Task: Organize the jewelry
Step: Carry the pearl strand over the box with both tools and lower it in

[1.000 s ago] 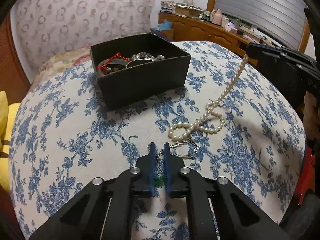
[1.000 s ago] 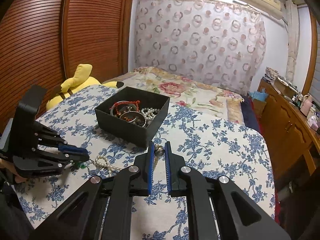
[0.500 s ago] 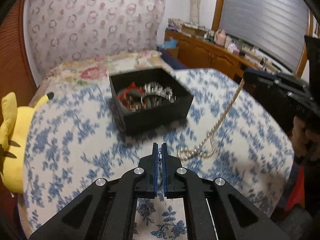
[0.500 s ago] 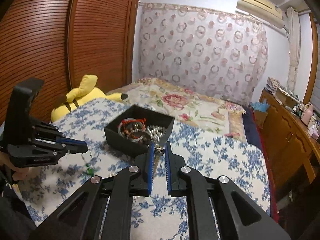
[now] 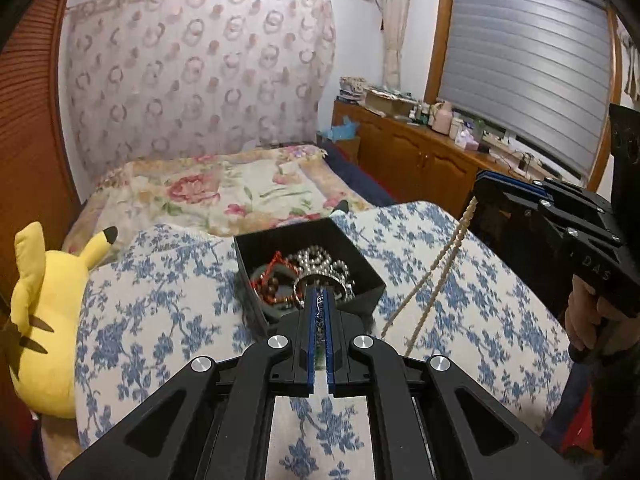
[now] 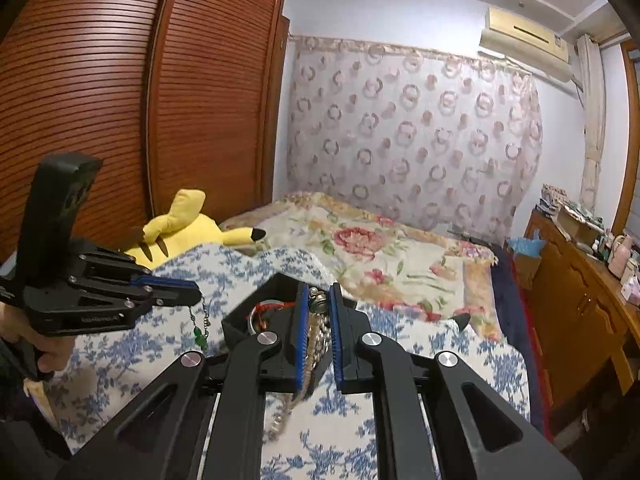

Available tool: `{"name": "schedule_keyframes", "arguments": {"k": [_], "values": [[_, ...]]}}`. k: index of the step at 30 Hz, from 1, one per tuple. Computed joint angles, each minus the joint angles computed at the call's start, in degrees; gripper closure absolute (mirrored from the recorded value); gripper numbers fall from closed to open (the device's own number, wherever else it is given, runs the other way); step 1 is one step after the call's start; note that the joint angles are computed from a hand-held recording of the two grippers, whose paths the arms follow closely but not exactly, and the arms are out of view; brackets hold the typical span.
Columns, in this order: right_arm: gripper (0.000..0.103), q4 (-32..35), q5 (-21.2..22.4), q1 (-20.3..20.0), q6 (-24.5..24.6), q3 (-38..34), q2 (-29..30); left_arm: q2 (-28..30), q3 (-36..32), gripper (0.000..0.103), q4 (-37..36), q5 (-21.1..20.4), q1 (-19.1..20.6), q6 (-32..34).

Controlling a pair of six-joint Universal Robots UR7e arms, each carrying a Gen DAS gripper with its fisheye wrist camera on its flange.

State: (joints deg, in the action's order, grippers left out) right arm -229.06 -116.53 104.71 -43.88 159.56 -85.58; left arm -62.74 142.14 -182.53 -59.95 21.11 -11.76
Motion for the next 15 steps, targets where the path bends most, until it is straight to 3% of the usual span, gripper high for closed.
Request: {"name": "schedule_keyframes", "arguments": {"k": [15], "values": [[0.091,9.5,4.1,1.1,-2.7,-10.0,-2.6,7.5,-8.2,0.1,-1.7,-0.8,5.6,4.5]]}}
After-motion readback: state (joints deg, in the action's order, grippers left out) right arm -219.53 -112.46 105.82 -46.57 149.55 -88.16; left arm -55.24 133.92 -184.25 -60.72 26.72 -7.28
